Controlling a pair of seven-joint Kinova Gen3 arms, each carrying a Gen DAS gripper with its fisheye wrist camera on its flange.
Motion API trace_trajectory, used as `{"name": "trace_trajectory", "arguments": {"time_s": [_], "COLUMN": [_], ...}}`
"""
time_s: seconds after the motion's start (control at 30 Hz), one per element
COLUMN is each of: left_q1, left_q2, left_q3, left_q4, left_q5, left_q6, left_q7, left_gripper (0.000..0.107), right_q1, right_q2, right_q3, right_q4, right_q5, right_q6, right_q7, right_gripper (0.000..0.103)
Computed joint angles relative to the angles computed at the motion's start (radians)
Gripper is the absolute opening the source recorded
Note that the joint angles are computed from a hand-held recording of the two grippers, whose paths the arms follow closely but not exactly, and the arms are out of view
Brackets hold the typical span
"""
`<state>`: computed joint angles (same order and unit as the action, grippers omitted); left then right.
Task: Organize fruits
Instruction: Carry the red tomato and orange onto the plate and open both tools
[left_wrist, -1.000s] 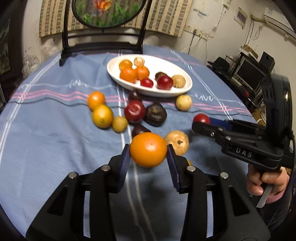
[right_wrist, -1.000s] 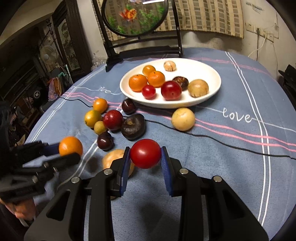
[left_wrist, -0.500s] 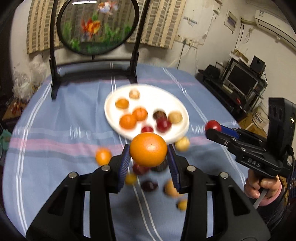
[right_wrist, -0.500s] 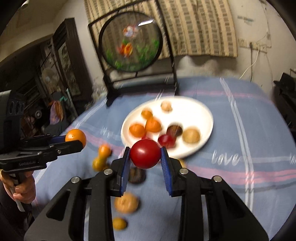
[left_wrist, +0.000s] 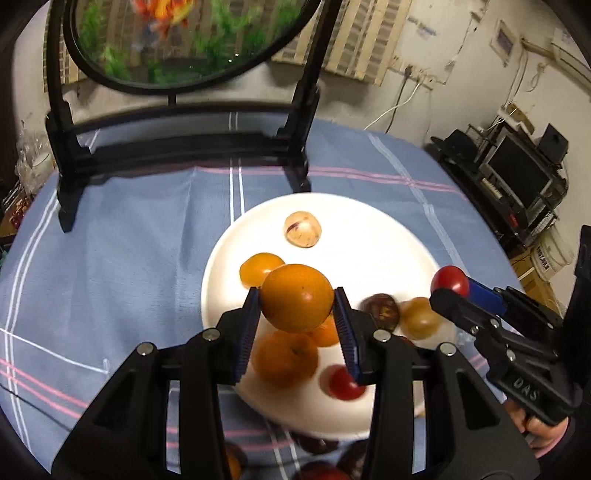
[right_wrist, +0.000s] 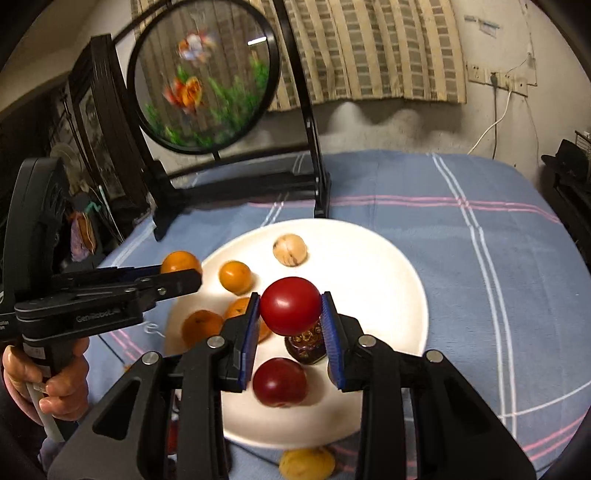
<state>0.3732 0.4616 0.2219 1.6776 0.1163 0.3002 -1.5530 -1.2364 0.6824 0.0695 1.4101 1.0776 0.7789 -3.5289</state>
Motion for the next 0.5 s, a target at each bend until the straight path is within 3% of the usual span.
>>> {"name": "trace_trajectory", "arguments": {"time_s": [0.23, 0.5], "left_q1": [0.0, 0.074], "left_q2": [0.051, 0.075], "left_q3": [-0.001, -0.076], "left_q4": [-0.021, -0.037], "left_q5": [-0.006, -0.057], "left_q6": [-0.014, -0.026], "left_q7": [-0.01, 0.038], "left_gripper": [0.041, 0.041], "right_q1": [0.023, 0.027], "right_q2": [0.045, 0.077], "right_q3": [0.003, 0.033], "right_q4": [-0.043, -0.072], "right_q5": [-0.038, -0.09], "right_q6": [-0.017, -0.041], "right_q7": [0.064, 0.12], "right_gripper": [0.033, 0.033]}}
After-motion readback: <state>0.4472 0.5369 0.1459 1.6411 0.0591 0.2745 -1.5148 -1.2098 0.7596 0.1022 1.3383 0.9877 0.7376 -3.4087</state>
